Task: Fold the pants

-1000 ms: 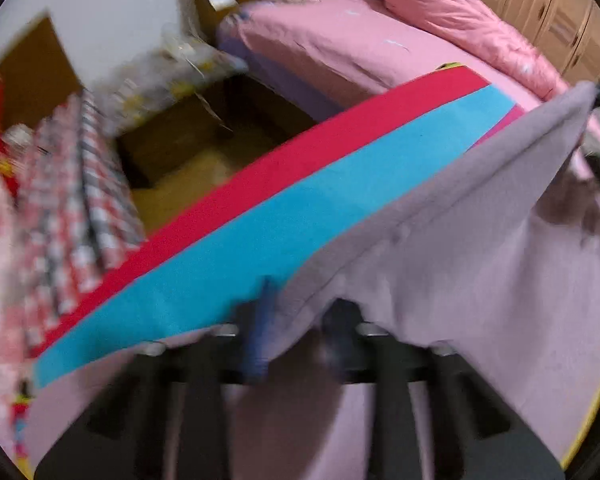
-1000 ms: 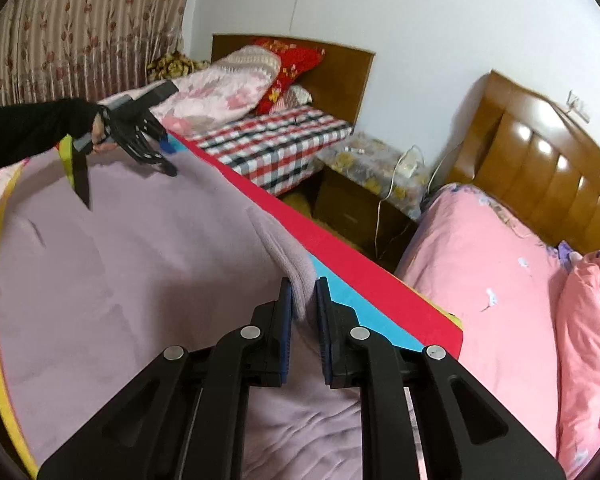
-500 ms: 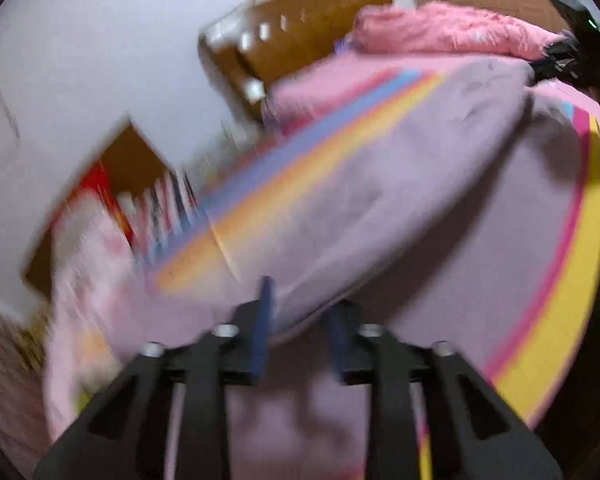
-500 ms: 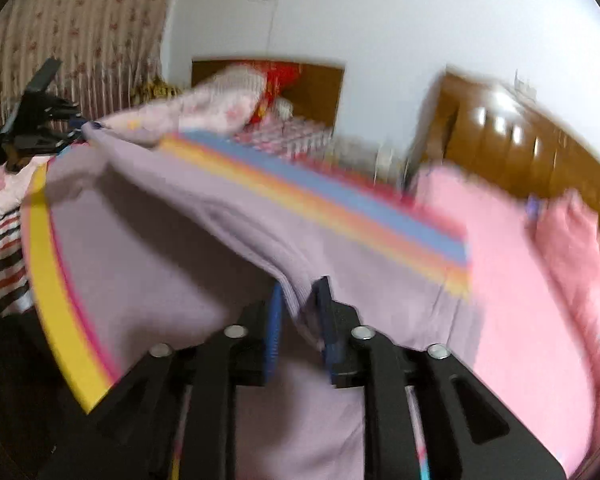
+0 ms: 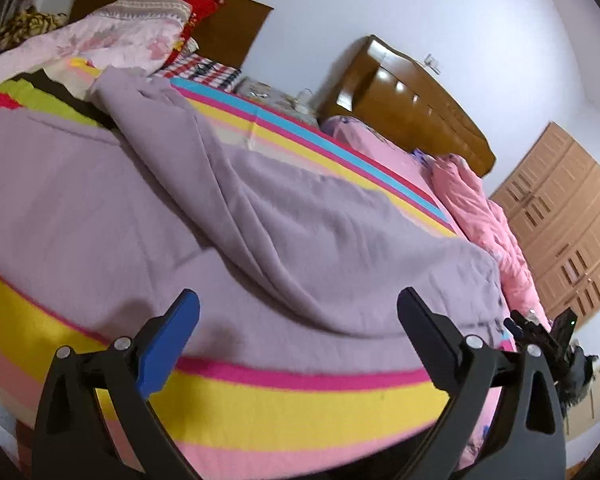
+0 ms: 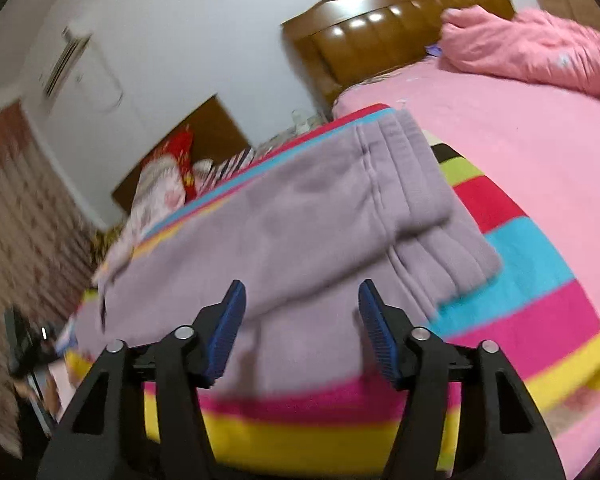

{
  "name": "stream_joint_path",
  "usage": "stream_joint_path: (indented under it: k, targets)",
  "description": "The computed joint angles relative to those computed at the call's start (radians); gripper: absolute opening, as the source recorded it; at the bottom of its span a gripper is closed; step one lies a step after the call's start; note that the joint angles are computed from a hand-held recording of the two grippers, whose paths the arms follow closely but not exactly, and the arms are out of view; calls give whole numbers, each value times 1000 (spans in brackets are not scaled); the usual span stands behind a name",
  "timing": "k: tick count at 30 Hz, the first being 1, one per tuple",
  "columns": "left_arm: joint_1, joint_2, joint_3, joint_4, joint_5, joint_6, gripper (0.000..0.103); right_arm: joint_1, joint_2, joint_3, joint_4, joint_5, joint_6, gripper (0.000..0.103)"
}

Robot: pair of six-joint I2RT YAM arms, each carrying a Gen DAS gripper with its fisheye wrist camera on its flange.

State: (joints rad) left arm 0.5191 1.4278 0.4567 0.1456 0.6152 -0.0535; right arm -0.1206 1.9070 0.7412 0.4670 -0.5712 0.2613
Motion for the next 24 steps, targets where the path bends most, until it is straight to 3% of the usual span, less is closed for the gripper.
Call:
stream_joint_path:
  k: [1, 3, 9, 13, 19, 21, 22, 23, 24]
  targets:
    - [-10, 13, 13, 5, -6, -7, 99, 32, 28, 76, -99, 69, 29, 49]
    - [-43, 28, 23, 17, -26, -33, 99, 51, 73, 156, -200, 104, 76, 49]
    - [-50, 121, 63, 16, -31, -46, 99, 50, 99, 157, -127, 126, 198, 45]
    - [-33, 146, 72, 20, -32, -45, 99, 51, 120, 140, -58, 102, 193, 42]
    - [-79, 234, 153, 20, -139, -96, 96, 29, 116, 94, 1, 86, 164, 31]
    - [-99, 295, 217, -18, -155, -95, 71, 11, 110, 79, 8, 70, 154, 29]
    - [-114, 321, 244, -39, -175, -95, 64, 10, 114, 77, 18, 70, 153, 28]
    - [-136, 335, 256, -39, -237, -98, 50, 5, 109, 69, 23, 68, 148, 27]
    - [-145, 334, 254, -25, -270, -96, 19, 5, 109, 66, 29, 72, 144, 25]
